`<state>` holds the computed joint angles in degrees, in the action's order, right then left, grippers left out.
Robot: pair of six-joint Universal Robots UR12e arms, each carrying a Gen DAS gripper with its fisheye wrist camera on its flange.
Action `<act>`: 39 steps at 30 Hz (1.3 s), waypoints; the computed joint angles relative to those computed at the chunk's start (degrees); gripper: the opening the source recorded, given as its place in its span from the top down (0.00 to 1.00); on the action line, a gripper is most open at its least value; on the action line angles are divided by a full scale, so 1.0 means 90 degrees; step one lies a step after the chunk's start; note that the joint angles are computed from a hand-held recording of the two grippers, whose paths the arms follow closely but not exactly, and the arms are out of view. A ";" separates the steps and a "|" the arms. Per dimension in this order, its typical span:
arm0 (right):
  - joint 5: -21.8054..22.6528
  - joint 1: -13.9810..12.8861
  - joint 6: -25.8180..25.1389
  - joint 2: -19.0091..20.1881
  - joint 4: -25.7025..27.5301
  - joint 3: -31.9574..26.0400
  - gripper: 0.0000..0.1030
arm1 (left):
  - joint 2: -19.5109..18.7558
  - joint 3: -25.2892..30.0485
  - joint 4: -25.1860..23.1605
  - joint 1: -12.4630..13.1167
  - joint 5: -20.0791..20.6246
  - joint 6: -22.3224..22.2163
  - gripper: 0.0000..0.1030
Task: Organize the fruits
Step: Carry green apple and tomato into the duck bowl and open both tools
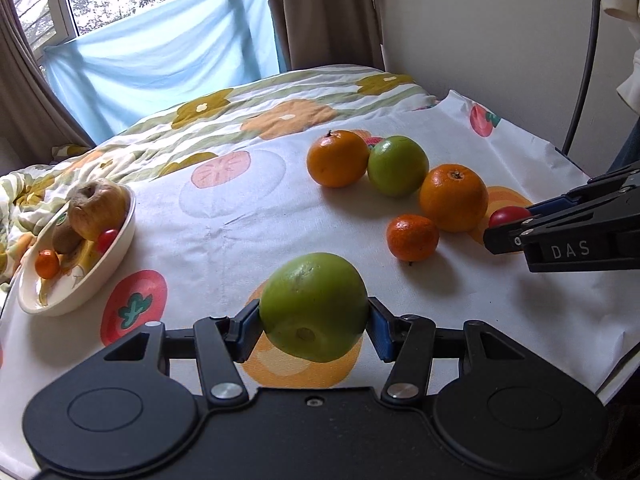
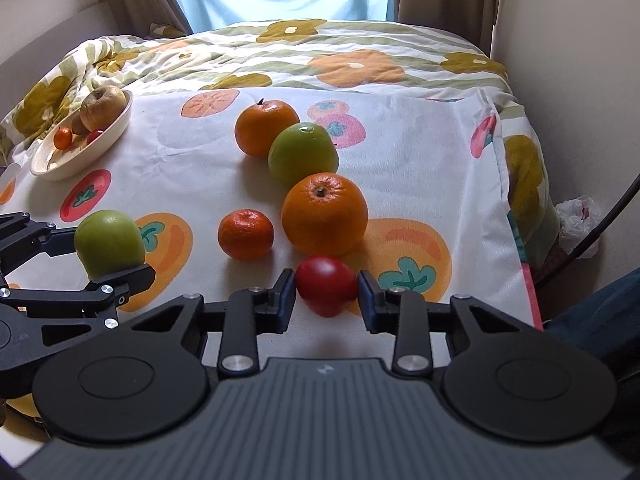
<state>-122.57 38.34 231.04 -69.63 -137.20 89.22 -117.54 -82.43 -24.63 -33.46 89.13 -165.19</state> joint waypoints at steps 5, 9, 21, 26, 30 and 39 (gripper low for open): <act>-0.0071 0.0066 0.0027 0.0032 0.0317 -0.0334 0.53 | 0.0201 -0.0050 -0.0057 0.0100 -0.0012 -0.0195 0.43; -0.0193 0.0151 -0.0115 0.0178 0.0469 -0.0723 0.53 | 0.0336 -0.0070 -0.0047 0.0224 -0.0049 -0.0202 0.43; -0.0193 0.0280 -0.0750 0.1075 0.0526 -0.2330 0.53 | 0.0438 0.0104 -0.0135 0.0765 -0.0108 -0.0166 0.43; -0.0033 0.0264 -0.0940 0.1556 0.0603 -0.3109 0.53 | 0.0369 0.0263 -0.0247 0.1011 -0.0159 -0.0098 0.43; 0.0070 0.0235 -0.1002 0.1954 0.0757 -0.3748 0.53 | 0.0246 0.0439 -0.0334 0.1183 -0.0201 -0.0014 0.43; 0.0225 0.0154 -0.1016 0.2804 0.1342 -0.5127 0.53 | -0.0117 0.0874 -0.0554 0.1494 -0.0404 0.0190 0.43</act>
